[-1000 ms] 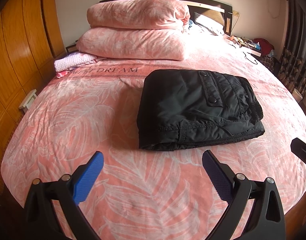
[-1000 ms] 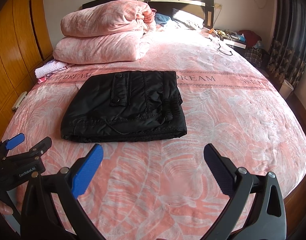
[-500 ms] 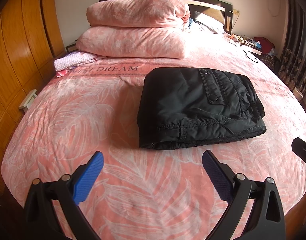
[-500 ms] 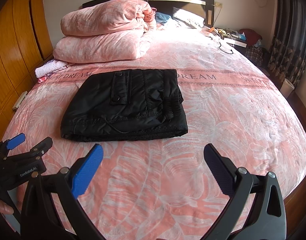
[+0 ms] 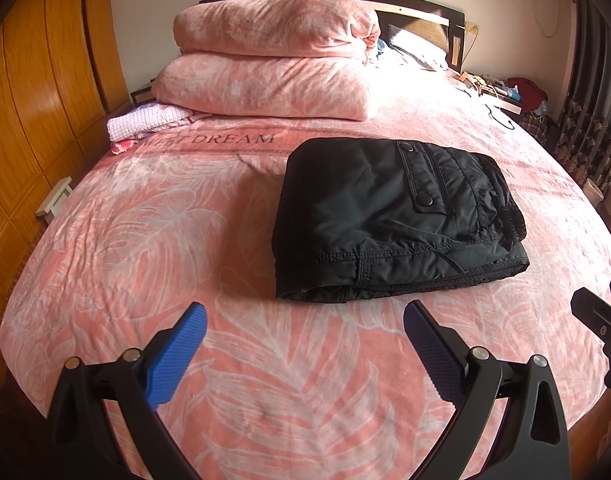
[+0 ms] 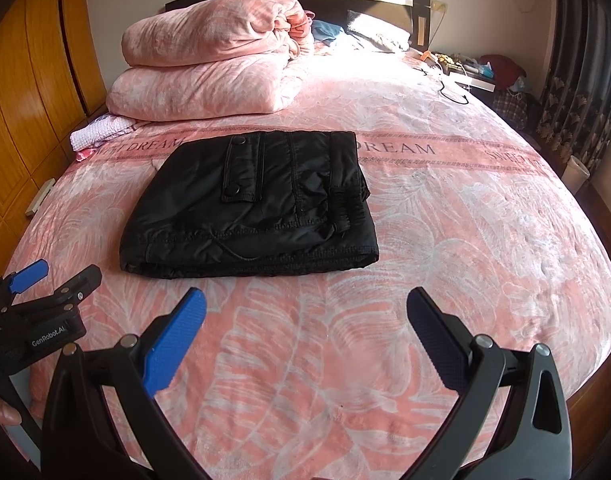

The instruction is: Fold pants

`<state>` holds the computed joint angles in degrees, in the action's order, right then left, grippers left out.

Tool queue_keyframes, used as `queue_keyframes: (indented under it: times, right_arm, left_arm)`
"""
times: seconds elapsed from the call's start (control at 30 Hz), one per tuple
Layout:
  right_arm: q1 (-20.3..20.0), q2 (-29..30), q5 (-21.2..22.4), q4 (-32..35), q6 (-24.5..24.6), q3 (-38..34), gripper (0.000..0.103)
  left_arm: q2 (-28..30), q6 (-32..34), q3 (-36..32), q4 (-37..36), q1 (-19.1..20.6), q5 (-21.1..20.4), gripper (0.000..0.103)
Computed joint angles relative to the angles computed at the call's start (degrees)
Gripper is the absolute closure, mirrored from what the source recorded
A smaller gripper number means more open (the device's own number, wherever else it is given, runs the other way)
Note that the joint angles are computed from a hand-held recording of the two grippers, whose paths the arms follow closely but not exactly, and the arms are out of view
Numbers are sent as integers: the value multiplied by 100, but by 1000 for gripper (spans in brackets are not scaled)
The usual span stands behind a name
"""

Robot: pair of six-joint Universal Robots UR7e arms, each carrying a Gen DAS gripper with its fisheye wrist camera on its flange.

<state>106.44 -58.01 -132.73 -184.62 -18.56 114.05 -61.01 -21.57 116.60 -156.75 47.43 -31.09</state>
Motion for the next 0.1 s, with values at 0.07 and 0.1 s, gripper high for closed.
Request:
queue_keyframes:
  times: [0.07,0.1]
  right_arm:
    - [-3,-2,-3,-5,-2,5,3]
    - [-5,-1,-5,-7,-3,6,3]
  left_arm:
    - [5,-3,-14,19,6,5,4]
    - [8,-3,-24,37,7,6,4]
